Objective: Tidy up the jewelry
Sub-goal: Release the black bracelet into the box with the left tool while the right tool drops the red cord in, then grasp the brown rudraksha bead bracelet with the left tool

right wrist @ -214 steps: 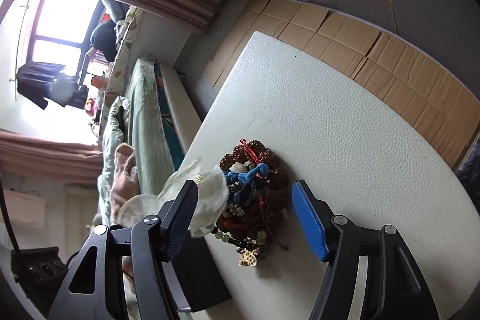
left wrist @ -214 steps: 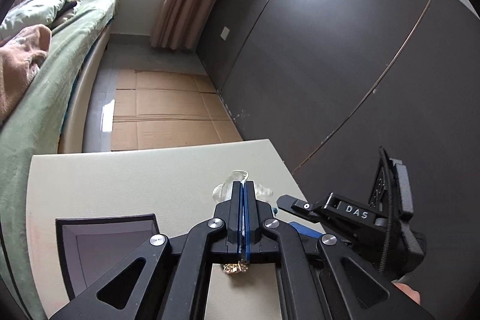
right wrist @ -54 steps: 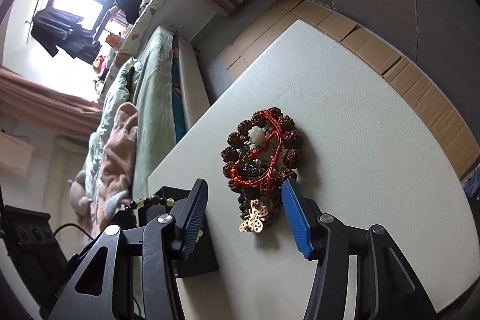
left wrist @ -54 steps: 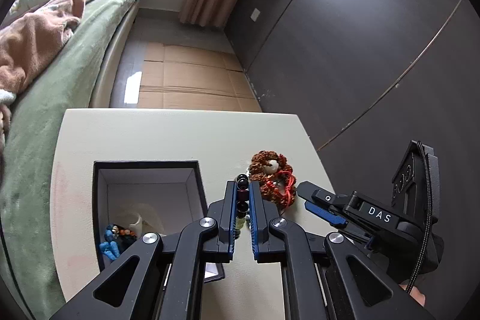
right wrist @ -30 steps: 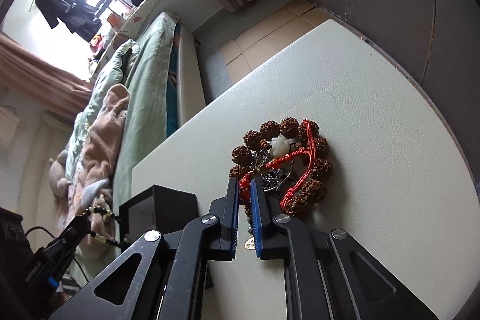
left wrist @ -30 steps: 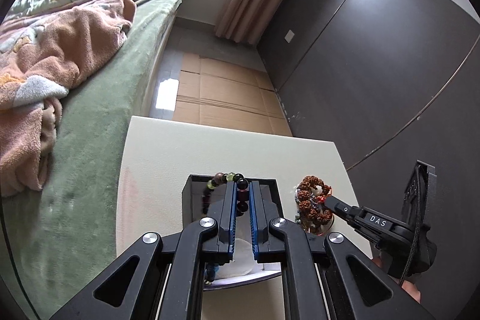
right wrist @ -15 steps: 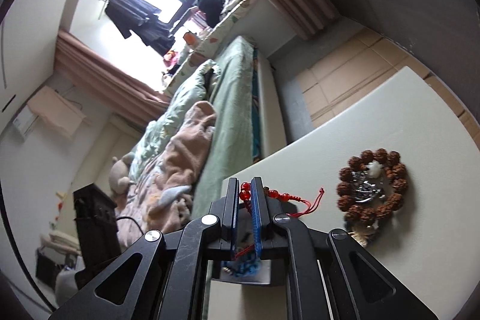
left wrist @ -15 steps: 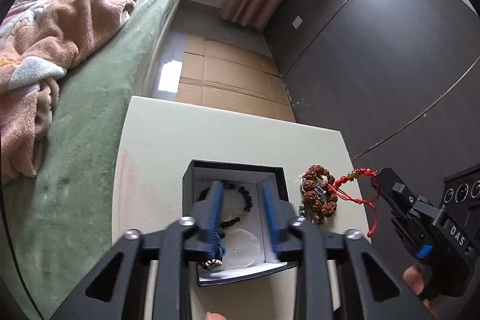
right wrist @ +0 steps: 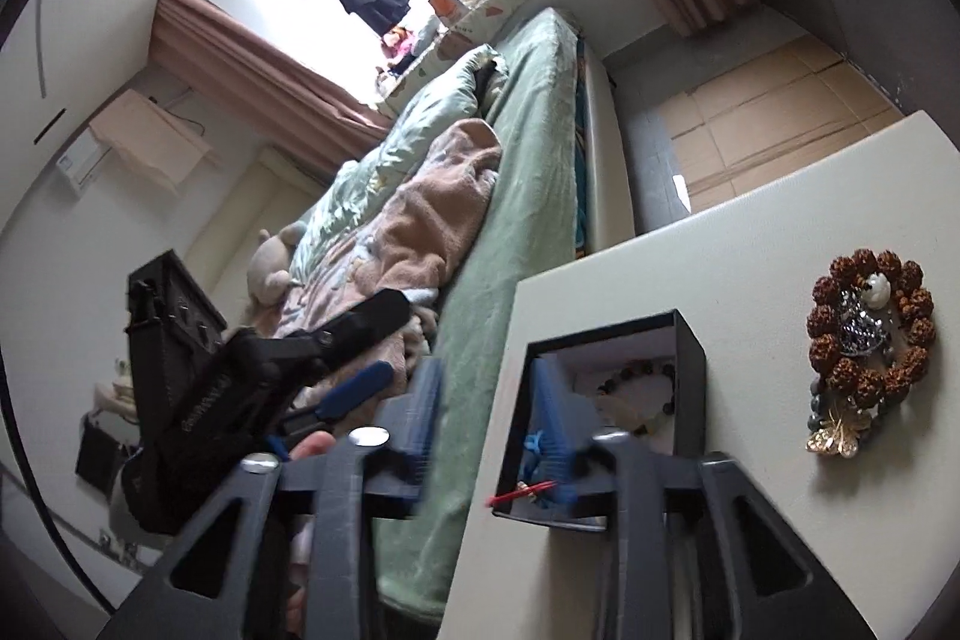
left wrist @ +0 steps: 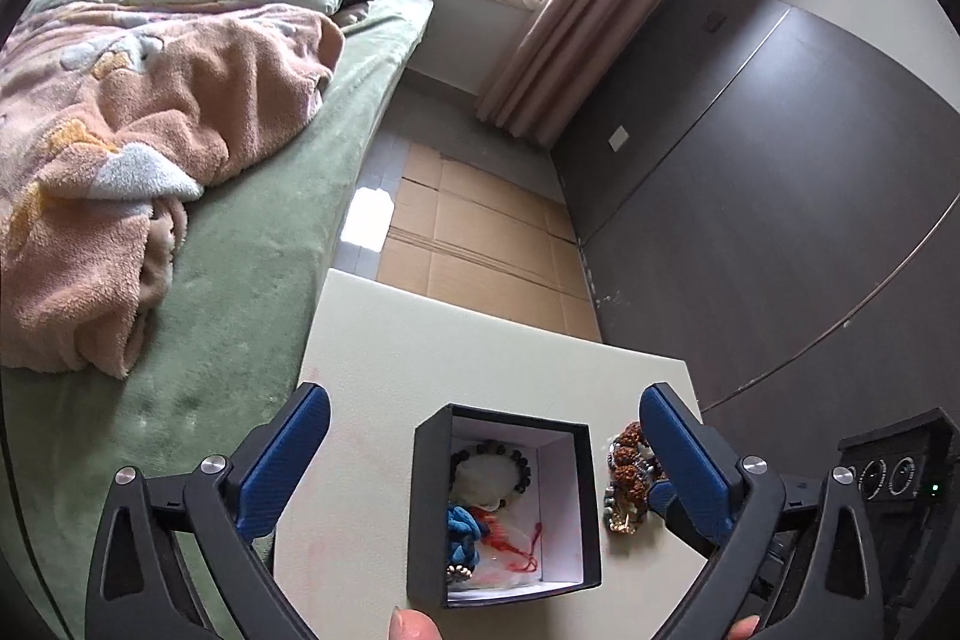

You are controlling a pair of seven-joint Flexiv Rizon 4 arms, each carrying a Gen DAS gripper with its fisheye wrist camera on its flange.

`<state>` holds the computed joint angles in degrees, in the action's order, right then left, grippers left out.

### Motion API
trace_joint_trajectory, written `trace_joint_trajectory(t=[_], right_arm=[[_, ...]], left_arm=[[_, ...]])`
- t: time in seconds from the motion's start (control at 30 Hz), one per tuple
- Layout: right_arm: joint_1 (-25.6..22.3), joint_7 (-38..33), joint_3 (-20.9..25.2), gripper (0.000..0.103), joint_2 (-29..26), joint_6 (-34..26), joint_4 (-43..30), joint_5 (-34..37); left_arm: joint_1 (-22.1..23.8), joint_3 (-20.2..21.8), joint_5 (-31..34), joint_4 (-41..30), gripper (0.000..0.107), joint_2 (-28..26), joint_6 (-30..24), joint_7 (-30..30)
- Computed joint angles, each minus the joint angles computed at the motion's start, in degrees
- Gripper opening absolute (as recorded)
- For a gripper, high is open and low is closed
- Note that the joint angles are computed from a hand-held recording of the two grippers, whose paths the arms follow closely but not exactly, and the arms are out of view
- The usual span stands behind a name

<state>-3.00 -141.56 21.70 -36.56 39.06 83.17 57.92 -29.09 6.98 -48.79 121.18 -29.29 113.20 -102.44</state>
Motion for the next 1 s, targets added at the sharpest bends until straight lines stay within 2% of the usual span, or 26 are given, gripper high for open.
trace_joint_trajectory(t=[0.03, 0.07, 0.2, 0.37, 0.5, 0.6, 0.7, 0.87, 1.0], right_arm=[[1.29, 1.63, -1.00, 0.087, 0.20, 1.98, 0.40, -1.12], [2.20, 2.71, -1.69, 0.096, 0.36, 4.39, 0.85, -1.86], [1.24, 5.25, -1.92, 0.096, 0.12, 7.46, 0.78, -2.88], [-1.21, 7.93, -2.11, 0.097, -0.22, 10.28, 0.79, -3.58], [-2.87, 9.91, -2.18, 0.103, -0.76, 11.89, 0.56, -4.04], [-4.56, 10.31, -1.76, 0.103, -1.31, 11.98, 0.02, -3.92], [-5.59, 10.06, -1.69, 0.103, -1.39, 12.83, -0.03, -4.17], [-6.08, 12.52, -2.61, 0.103, -2.26, 13.09, -1.06, -6.40], [-4.51, 18.07, -4.70, 0.103, -2.30, 15.62, -0.51, -11.21]], left_arm=[[-0.45, 0.36, -0.25, -0.05, 0.103, -0.10, 0.18, 0.22], [-1.00, 0.80, -0.76, -0.26, 0.103, -0.25, 0.06, 0.72], [-3.17, 2.35, -1.99, -1.28, 0.103, -0.79, -1.25, 3.26], [-13.78, 11.20, -9.93, -4.55, 0.103, -3.68, -4.10, 10.46], [-14.20, 10.79, -9.50, -5.41, 0.103, -4.22, -3.76, 11.65], [-13.59, 10.01, -8.30, -6.23, 0.103, -4.32, -5.15, 12.30], [-18.02, 15.40, -8.52, -8.56, 0.103, -6.49, -8.93, 12.28], [-20.78, 20.06, -5.48, -12.55, 0.103, -9.34, -15.34, 9.70], [-22.40, 24.50, -1.60, -17.27, 0.103, -12.40, -21.76, 6.78]])
